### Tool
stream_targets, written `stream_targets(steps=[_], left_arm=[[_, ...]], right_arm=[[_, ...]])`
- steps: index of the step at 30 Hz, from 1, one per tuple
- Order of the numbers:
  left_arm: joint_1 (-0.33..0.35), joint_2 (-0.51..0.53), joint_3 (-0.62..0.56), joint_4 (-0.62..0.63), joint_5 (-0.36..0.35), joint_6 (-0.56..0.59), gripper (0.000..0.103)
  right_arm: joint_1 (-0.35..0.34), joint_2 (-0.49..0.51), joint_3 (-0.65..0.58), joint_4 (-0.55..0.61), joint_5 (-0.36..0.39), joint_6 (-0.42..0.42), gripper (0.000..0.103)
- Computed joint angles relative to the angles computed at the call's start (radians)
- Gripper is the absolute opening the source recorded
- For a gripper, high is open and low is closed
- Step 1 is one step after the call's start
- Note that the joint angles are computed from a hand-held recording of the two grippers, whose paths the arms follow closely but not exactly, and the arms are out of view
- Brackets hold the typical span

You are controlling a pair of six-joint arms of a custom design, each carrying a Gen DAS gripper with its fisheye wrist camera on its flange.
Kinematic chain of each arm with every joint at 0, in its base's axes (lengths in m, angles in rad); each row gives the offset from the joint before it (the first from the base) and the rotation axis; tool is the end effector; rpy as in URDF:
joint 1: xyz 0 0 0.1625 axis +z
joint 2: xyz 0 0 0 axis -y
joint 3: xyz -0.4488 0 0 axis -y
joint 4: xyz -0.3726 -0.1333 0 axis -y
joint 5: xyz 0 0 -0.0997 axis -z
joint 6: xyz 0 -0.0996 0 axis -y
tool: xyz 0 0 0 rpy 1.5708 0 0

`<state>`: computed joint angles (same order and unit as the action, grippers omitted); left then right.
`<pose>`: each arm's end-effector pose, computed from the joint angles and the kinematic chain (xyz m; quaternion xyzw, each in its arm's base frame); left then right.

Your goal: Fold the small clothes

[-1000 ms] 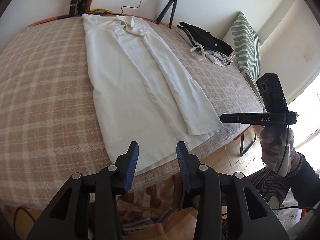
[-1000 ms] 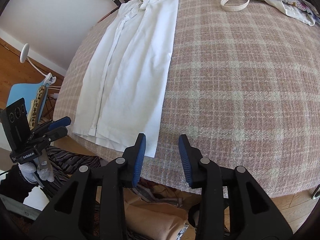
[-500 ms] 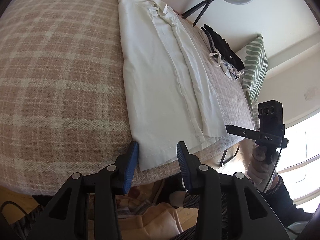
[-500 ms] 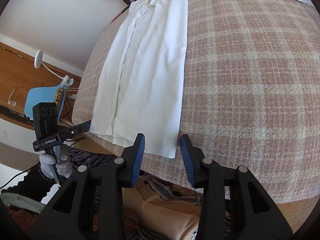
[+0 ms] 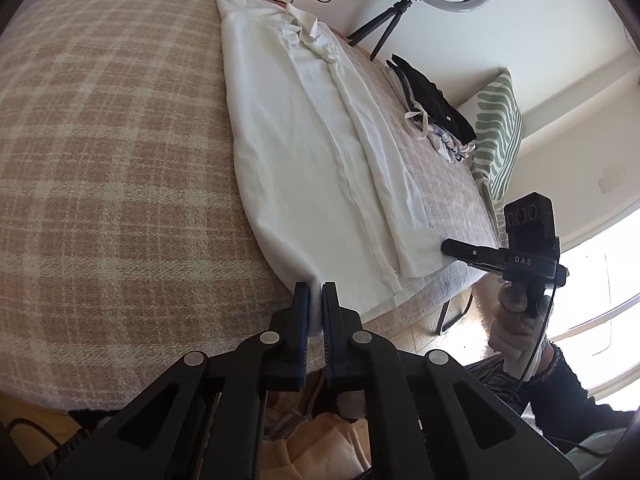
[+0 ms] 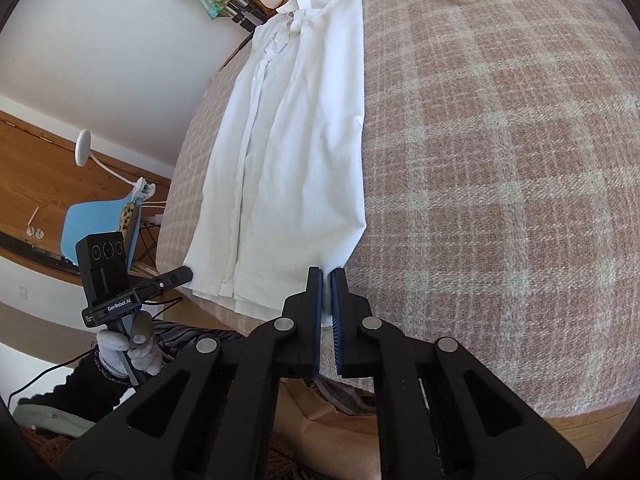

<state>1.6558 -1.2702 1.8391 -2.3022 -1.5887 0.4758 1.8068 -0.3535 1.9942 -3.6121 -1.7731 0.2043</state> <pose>0.1787 -0.5481 0.3083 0.1942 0.9776 -0.0805 0.0139 0.2329 -0.4838 -0.1048 -0.0046 -0.9752 0.2148 0.0533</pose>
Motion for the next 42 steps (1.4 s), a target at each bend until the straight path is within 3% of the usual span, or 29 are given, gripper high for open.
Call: stream_targets(steps=[5, 10, 20, 23, 25, 28, 30, 32, 33, 37, 42], left_arm=[[-0.009, 0.008, -0.037, -0.016, -0.051, -0.008, 0.004], [-0.021, 0.048, -0.098, -0.056, -0.085, -0.046, 0.004], [-0.045, 0.174, -0.252, -0.076, -0.050, -0.114, 0.003], [-0.046, 0.178, -0.243, -0.160, -0.010, -0.065, 0.003], [-0.030, 0.185, -0.274, -0.097, -0.047, -0.063, 0.003], [-0.027, 0.183, -0.269, -0.067, -0.039, -0.009, 0.015], [-0.030, 0.186, -0.268, -0.033, -0.023, 0.011, 0.028], [-0.037, 0.184, -0.254, -0.029, -0.007, 0.025, 0.028], [-0.039, 0.183, -0.247, -0.031, -0.005, 0.034, 0.028], [-0.052, 0.179, -0.214, -0.066, 0.025, 0.068, 0.028], [-0.061, 0.185, -0.192, -0.110, 0.060, 0.090, 0.028]], right_arm=[[0.000, -0.016, 0.000, -0.065, 0.024, 0.006, 0.006], [0.014, -0.039, -0.044, -0.059, -0.005, -0.004, 0.006], [-0.003, -0.012, -0.267, 0.100, -0.084, -0.041, 0.005], [-0.015, 0.007, -0.318, 0.159, -0.112, -0.050, 0.005], [-0.022, 0.003, -0.329, 0.217, -0.099, -0.057, 0.005], [-0.023, -0.008, -0.301, 0.219, -0.084, -0.121, 0.005], [-0.026, -0.017, -0.280, 0.218, -0.069, -0.157, 0.015], [-0.032, -0.022, -0.259, 0.201, -0.052, -0.167, 0.033], [-0.032, -0.019, -0.251, 0.179, -0.058, -0.172, 0.035], [-0.038, -0.016, -0.244, 0.184, -0.042, -0.185, 0.035], [-0.030, 0.011, -0.286, 0.237, -0.096, -0.185, 0.035]])
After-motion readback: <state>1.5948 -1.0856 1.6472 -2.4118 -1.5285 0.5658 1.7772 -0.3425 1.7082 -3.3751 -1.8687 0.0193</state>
